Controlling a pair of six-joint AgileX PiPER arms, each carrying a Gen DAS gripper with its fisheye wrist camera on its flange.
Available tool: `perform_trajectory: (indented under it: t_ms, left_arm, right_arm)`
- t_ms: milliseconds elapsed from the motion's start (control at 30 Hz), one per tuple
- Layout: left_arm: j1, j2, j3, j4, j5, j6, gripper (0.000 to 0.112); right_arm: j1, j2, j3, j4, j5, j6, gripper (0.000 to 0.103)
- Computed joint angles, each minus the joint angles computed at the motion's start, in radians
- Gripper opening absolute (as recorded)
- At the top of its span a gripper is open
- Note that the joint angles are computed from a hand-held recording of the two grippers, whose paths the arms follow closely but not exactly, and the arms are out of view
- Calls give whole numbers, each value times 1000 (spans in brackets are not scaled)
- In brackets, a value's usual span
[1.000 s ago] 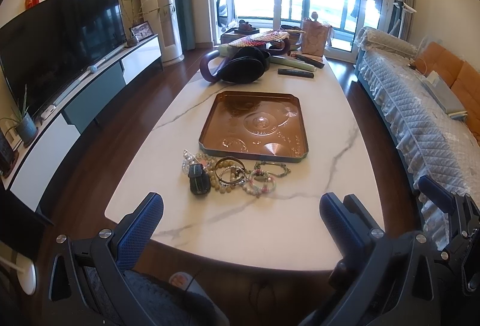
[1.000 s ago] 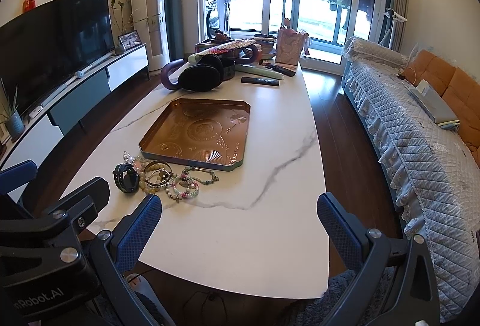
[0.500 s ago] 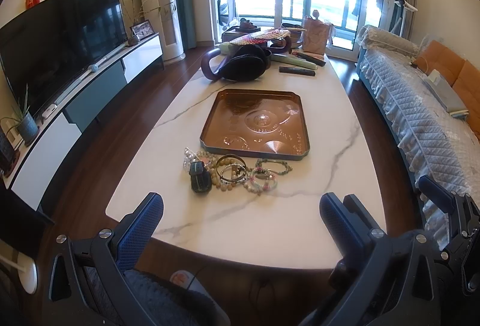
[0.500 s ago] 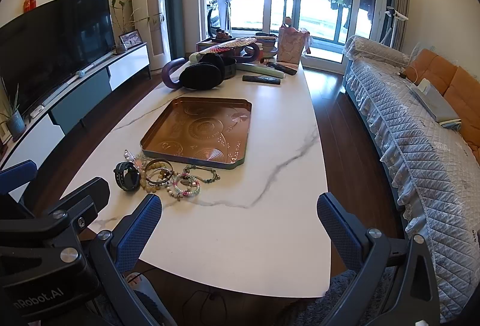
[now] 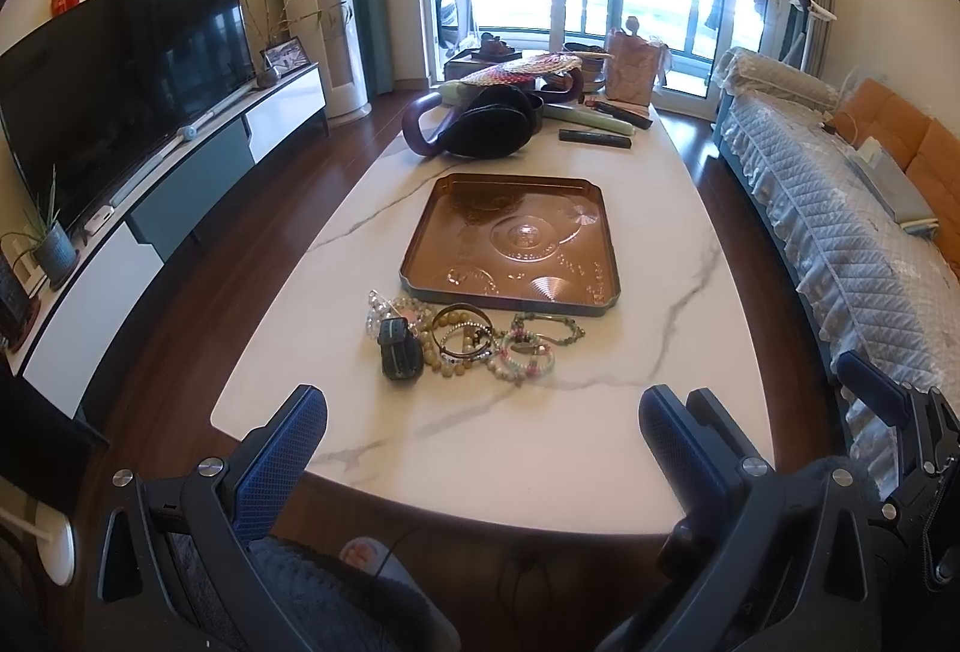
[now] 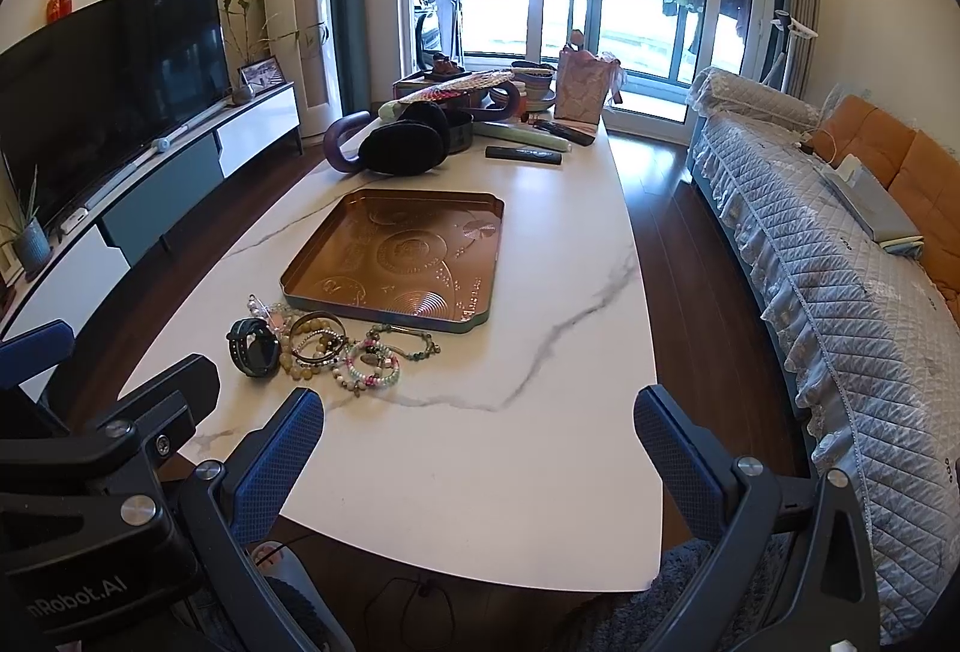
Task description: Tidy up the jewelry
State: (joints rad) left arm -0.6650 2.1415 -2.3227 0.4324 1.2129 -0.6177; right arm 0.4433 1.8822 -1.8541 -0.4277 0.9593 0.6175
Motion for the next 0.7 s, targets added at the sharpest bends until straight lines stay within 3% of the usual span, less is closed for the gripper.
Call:
perform_trajectory:
  t_ms: [333, 567, 700]
  left_arm:
    - [-4, -55, 141, 15, -65, -43, 103]
    - [2, -44, 150, 13, -69, -46, 103]
    - [24, -69, 244, -3, -145, -58, 103]
  right_arm:
    - [4, -16, 56, -6, -31, 20, 103]
    - [2, -9, 66, 9, -38, 10, 103]
    - [-2, 6, 78, 33, -66, -1, 103]
